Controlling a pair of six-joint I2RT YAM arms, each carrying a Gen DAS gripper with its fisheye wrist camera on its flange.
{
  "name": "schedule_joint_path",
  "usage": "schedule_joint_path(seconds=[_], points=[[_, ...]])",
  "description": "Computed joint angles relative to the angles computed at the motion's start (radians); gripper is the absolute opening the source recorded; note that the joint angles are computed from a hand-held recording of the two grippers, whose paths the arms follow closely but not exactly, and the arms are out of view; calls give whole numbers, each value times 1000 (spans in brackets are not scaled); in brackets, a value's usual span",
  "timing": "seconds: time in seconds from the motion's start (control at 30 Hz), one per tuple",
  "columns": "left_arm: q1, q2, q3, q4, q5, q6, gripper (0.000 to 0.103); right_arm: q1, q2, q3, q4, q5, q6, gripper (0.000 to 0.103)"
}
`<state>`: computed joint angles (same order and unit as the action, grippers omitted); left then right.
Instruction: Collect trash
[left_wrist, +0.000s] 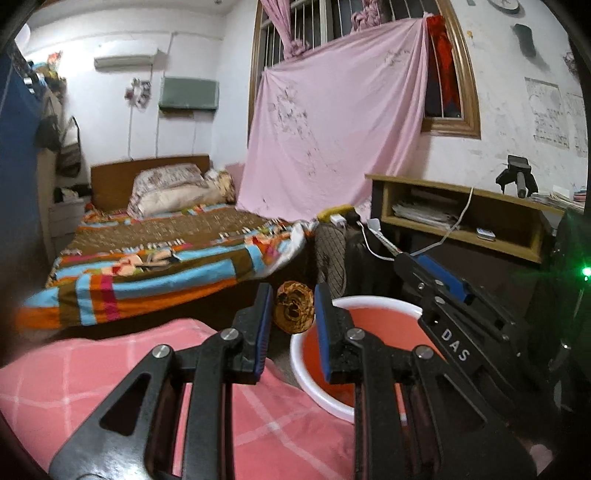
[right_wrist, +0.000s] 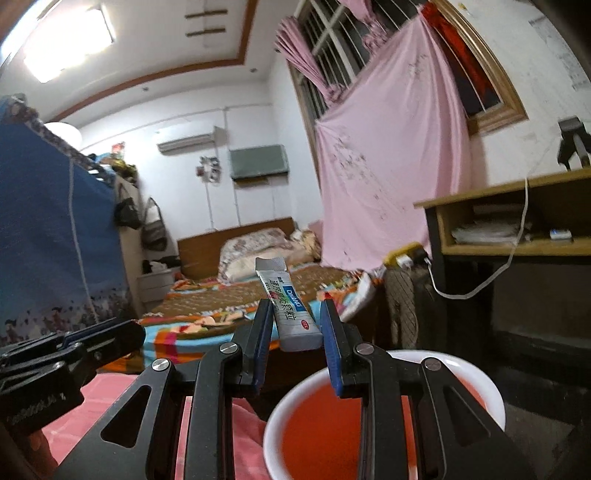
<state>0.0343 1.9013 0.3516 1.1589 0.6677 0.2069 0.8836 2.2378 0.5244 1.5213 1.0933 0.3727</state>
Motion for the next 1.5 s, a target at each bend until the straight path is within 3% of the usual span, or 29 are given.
schedule_joint_path(seconds=[0.43,0.97,1.17,1.5], points=[[-151,43,194,-401,-83,-7,4,-74,-78,-7,-371,-74,331,24],[-225,135,394,-702,-111,-107,4,-119,-97,-34,-445,-148,458,25],[-230,151,422,-744,-115,-126,7,-128,-102,-40,-457,-157,480,25],[-212,117,376,-681,-126,-120,17,-120,-101,-35,-469,-145,484,25]])
